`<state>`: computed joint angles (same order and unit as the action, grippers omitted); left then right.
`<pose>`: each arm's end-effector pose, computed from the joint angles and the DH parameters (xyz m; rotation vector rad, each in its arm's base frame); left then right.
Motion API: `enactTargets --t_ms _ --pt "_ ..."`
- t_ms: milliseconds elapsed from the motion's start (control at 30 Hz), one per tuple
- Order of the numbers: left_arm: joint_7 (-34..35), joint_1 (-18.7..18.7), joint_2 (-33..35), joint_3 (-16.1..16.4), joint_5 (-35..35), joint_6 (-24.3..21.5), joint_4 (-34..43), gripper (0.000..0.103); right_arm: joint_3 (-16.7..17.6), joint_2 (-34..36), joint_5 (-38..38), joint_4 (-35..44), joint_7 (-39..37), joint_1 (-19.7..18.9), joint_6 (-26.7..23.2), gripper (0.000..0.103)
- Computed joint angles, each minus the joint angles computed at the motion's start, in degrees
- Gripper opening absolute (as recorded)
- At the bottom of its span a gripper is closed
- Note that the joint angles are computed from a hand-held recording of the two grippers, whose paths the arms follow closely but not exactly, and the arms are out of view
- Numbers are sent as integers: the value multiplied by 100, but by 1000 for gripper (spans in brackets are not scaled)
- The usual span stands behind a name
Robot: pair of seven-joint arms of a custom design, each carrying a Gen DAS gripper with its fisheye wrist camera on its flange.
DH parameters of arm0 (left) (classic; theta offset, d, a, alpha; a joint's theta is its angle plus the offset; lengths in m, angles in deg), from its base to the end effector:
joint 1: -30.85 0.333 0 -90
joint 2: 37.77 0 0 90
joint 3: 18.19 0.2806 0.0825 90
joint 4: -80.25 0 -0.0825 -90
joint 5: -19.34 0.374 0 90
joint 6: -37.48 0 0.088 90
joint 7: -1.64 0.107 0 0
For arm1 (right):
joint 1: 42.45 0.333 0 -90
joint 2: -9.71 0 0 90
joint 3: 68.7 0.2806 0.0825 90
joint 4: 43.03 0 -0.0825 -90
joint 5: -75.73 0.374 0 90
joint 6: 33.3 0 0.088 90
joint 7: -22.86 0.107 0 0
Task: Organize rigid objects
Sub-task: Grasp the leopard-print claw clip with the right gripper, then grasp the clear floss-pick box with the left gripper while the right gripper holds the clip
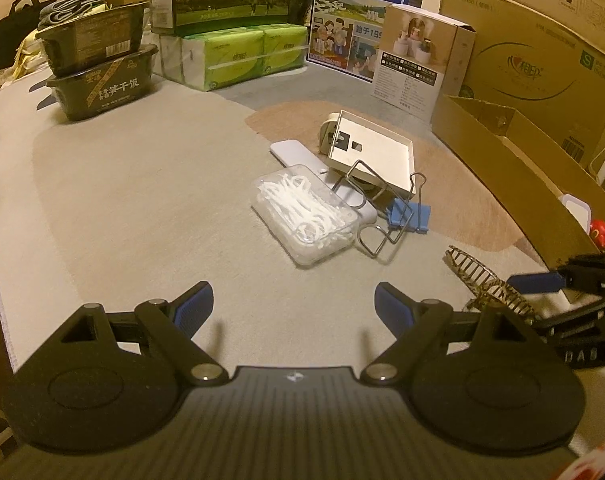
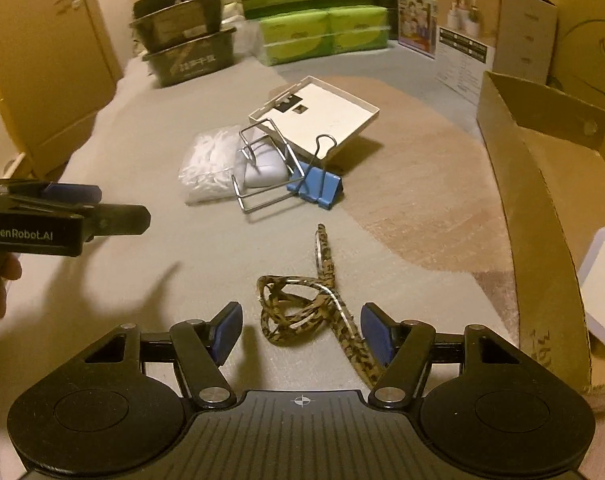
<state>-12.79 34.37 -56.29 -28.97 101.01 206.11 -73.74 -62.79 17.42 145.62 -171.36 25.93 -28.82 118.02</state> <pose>0.3924 -0.1111 0.3300 -2.0169 1.4311 -0.6773 0.5163 0.1575 0.2963 -2.2378 0.8814 -0.0943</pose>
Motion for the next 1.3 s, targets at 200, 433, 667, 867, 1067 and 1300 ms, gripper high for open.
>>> enactTargets --t_ms 200,433,667,867,1067,1300 --pt "-186 39 67 20 297 89 90 86 -39 292 -72 338 -36 -134 -388 55" --pt "-101 11 325 112 643 159 324 86 62 158 398 143 -423 -99 -91 42" --pt "249 -4 761 271 754 32 737 86 53 89 817 155 -453 -43 133 41" --pt "-232 -48 1322 355 912 -69 1315 86 54 205 880 331 -382 -11 257 41" --pt "-435 -87 1846 511 802 42 1743 83 81 328 792 426 -276 -36 276 41" --pt "396 -163 1620 528 190 -341 1458 81 129 361 866 454 -345 -52 335 41"
